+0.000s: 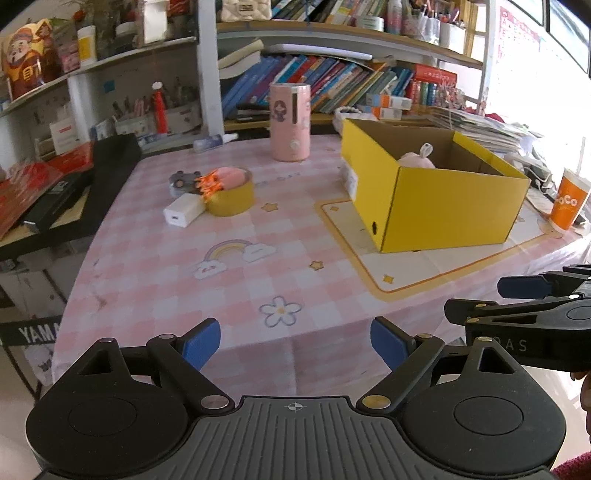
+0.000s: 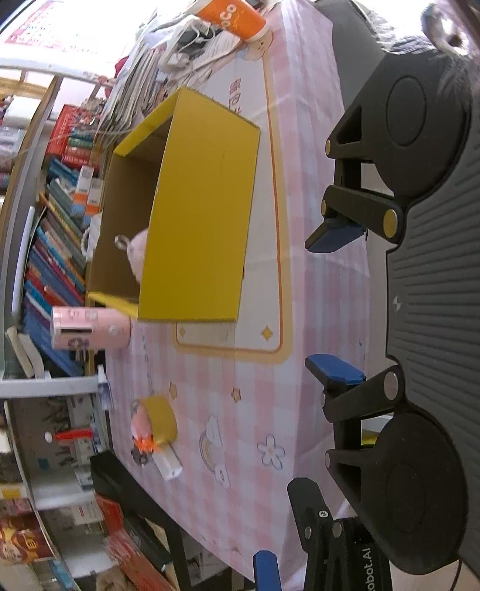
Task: Organize objects
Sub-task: 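Move both tools back toward the tape roll and white charger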
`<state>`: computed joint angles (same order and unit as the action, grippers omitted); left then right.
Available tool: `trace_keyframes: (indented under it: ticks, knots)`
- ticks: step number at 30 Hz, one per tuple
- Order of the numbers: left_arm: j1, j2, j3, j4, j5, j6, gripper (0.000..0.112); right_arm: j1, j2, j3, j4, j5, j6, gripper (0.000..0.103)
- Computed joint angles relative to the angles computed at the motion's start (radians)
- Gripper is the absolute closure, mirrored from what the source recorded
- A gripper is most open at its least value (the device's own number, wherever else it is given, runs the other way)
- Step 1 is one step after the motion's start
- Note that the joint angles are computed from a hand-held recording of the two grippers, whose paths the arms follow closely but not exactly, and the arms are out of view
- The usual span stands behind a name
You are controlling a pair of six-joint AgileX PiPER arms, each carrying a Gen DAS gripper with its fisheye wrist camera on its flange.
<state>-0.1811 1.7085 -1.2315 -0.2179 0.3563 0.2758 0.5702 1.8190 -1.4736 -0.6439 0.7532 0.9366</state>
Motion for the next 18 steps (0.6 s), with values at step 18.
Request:
trace_keyframes:
  ticks: [18]
  knots:
    - [0.084,-0.065,0.076,-0.067,-0.023,0.096,0.021,0.070,0.043,-0.066,0.008,-0.005,-0.012,0.042]
